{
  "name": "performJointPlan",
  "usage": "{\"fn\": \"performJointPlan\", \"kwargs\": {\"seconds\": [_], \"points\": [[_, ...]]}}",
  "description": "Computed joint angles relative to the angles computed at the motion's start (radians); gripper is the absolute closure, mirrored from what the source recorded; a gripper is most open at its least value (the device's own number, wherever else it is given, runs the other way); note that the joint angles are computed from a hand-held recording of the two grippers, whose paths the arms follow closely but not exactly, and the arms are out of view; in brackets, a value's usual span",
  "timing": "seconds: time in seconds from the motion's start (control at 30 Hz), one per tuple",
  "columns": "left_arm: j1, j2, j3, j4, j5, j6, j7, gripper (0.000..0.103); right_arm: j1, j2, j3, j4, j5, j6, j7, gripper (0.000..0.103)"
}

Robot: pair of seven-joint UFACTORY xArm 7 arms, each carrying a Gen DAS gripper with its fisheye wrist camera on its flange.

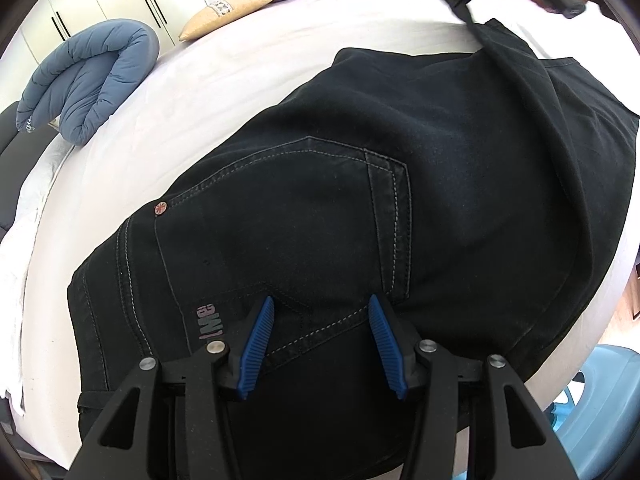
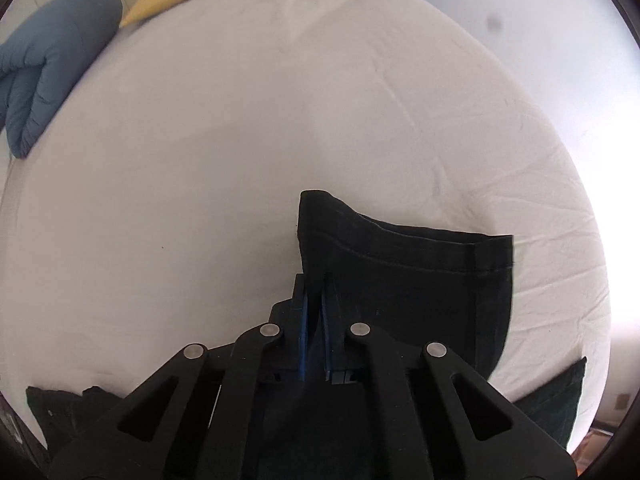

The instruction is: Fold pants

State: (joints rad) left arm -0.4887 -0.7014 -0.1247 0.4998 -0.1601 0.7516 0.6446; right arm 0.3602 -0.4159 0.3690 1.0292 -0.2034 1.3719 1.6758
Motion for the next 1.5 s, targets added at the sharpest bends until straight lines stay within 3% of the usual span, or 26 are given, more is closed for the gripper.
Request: {"fn": "performJointPlan", "kwargs": {"seconds": [0.07, 0.17, 0.33, 0.4, 0.53, 0.63, 0.87, 1.0, 1.17, 1.33, 1.5], "points": [[0.002, 0.001, -0.008, 0.002, 0.003, 0.0, -0.011, 0.05, 0.009, -0.125, 0.026, -0.055, -0.008, -0.007, 0.068, 0.099], [0.001, 0.004, -0.018, 0.006, 0.011, -0.001, -0.026, 0.05, 0.009, -0.321, 0.119, -0.088, 0.001, 0.107, 0.183, 0.099], [0.004, 0.036, -0.028, 0.039, 0.021, 0.024, -0.052, 0.049, -0.042, -0.649, 0.367, -0.037, 0.139, 0.36, 0.48, 0.1], [0.008, 0.049, -0.036, 0.054, 0.028, 0.033, -0.065, 0.049, -0.041, -0.775, 0.42, -0.048, 0.227, 0.448, 0.572, 0.101], [0.027, 0.072, -0.067, 0.077, 0.067, 0.037, -0.113, 0.038, -0.107, -0.959, 0.536, -0.03, 0.432, 0.574, 0.773, 0.102], [0.044, 0.094, -0.077, 0.095, 0.091, 0.035, -0.156, 0.026, -0.133, -1.065, 0.575, -0.037, 0.519, 0.613, 0.832, 0.102], [0.055, 0.127, -0.097, 0.136, 0.134, 0.057, -0.222, 0.022, -0.176, -1.213, 0.561, -0.036, 0.53, 0.651, 0.784, 0.102], [0.049, 0.134, -0.093, 0.143, 0.143, 0.079, -0.236, 0.02, -0.285, -1.226, 0.562, -0.006, 0.572, 0.606, 0.735, 0.103], [0.049, 0.158, -0.072, 0.171, 0.16, 0.112, -0.189, 0.014, -0.318, -1.345, 0.543, 0.016, 0.678, 0.68, 0.775, 0.103], [0.06, 0.154, -0.044, 0.178, 0.141, 0.149, -0.135, 0.012, -0.323, -1.448, 0.529, -0.092, 0.727, 0.677, 0.68, 0.103], [0.078, 0.129, -0.013, 0.159, 0.103, 0.17, -0.093, 0.011, -0.384, -1.49, 0.483, -0.05, 0.753, 0.722, 0.623, 0.103]]}}
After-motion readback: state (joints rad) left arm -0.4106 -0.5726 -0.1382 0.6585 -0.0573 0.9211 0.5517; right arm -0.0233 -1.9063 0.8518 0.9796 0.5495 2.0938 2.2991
